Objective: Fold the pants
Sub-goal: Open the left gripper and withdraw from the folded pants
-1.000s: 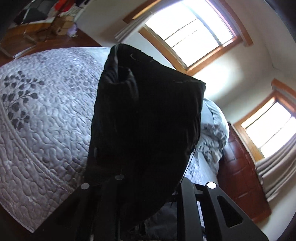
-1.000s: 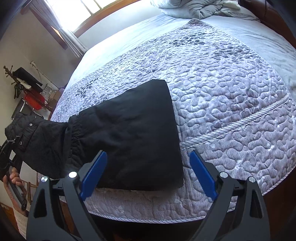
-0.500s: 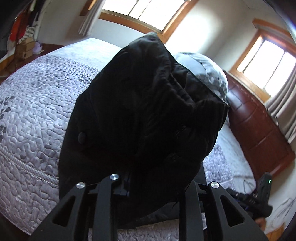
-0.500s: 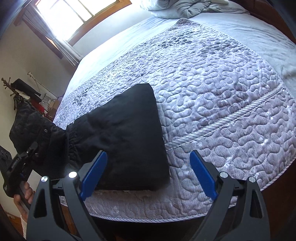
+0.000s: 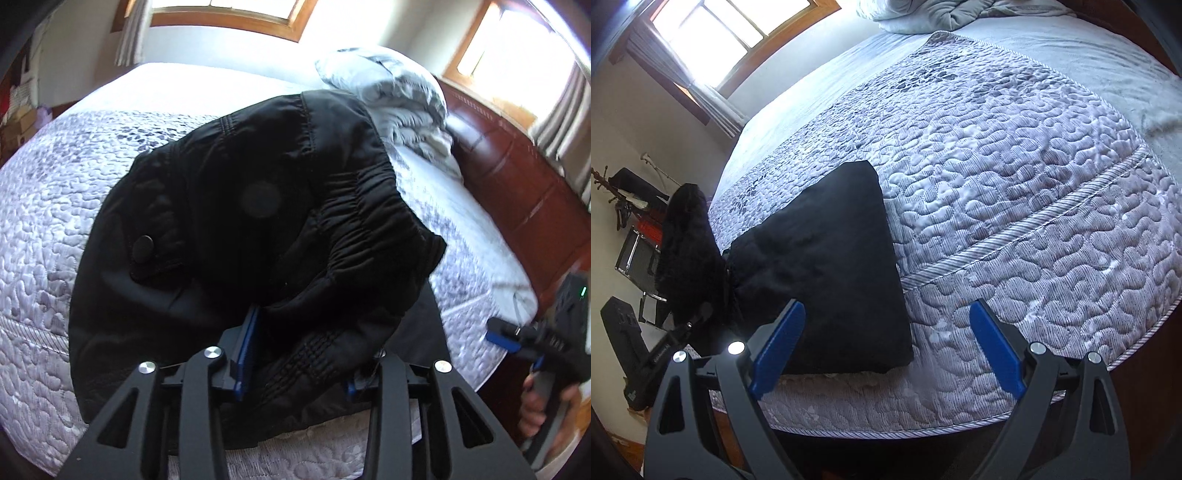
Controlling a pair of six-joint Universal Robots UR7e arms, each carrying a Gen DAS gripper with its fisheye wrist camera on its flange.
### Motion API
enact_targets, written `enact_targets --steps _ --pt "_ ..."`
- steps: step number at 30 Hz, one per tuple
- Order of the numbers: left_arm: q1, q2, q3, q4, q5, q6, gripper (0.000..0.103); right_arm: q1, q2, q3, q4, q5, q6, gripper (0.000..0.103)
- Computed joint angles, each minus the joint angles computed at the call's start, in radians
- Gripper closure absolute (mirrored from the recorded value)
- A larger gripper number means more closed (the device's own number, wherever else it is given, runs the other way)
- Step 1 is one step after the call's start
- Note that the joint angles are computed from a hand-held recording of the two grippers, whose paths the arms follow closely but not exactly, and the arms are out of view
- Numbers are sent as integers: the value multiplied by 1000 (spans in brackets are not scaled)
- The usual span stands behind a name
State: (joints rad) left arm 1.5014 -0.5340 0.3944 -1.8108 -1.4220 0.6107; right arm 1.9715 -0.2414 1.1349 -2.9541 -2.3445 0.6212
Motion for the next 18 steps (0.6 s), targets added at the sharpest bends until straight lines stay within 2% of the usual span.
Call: enact_targets --steps 5,6,9,11,14,16,18 --pt "-6 -62 149 -63 56 82 49 3 14 -26 0 13 -18 12" --pt "-8 -76 176 -75 60 93 42 4 19 -38 3 16 -25 12" --pt "-11 -105 220 -77 45 109 22 6 35 -73 7 46 -50 11" --pt "-10 -133 247 -105 6 103 18 6 45 -94 -8 74 -70 11" --pt "1 -153 219 -107 -59 70 6 -7 62 -122 -62 183 -91 9" --pt "11 -147 171 -122 -81 31 4 -20 75 -149 -83 263 -83 9" --pt "20 -117 89 -128 -53 -6 4 -36 95 -191 -77 344 -72 8"
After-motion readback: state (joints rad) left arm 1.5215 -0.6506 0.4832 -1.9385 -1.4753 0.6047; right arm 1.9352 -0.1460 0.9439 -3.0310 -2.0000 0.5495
